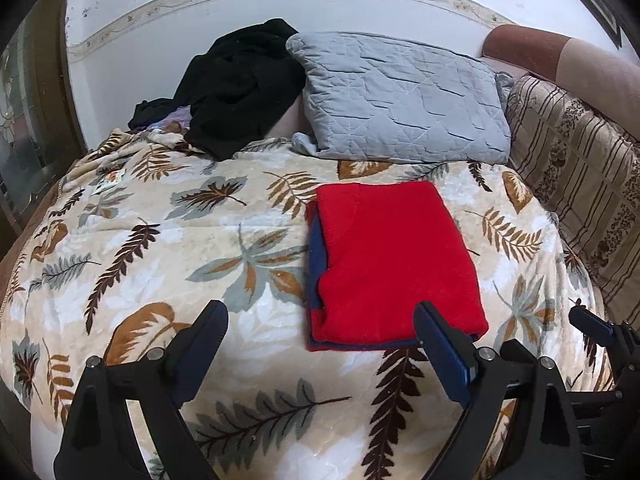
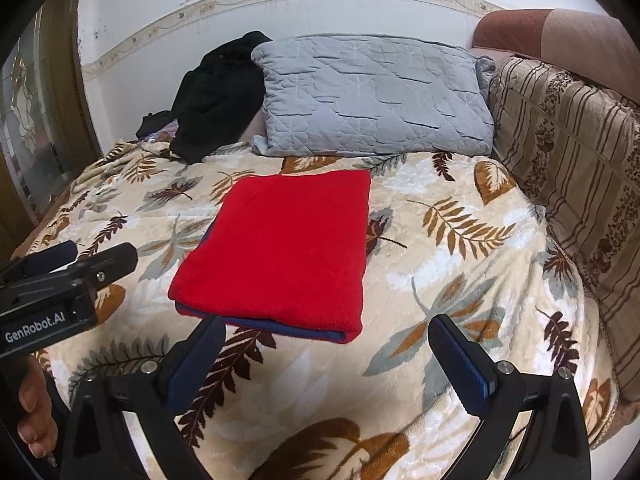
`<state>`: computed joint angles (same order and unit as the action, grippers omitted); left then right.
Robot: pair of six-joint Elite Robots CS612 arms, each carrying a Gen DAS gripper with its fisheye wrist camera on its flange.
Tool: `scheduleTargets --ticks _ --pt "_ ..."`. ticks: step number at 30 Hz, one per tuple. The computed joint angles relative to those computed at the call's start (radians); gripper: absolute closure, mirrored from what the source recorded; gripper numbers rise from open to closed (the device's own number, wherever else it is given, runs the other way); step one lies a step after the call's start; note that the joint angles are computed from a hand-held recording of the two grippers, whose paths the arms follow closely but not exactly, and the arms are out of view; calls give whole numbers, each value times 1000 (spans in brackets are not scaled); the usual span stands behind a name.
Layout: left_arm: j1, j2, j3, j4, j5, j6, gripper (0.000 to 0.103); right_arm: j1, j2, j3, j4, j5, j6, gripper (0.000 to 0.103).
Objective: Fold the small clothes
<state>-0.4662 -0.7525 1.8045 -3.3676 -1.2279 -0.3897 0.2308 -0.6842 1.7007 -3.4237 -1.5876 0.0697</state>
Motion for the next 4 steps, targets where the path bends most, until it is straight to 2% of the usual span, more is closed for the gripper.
scheduleTargets --ticks 4 --pt "3 6 -11 6 0 11 9 0 5 -13 9 4 0 0"
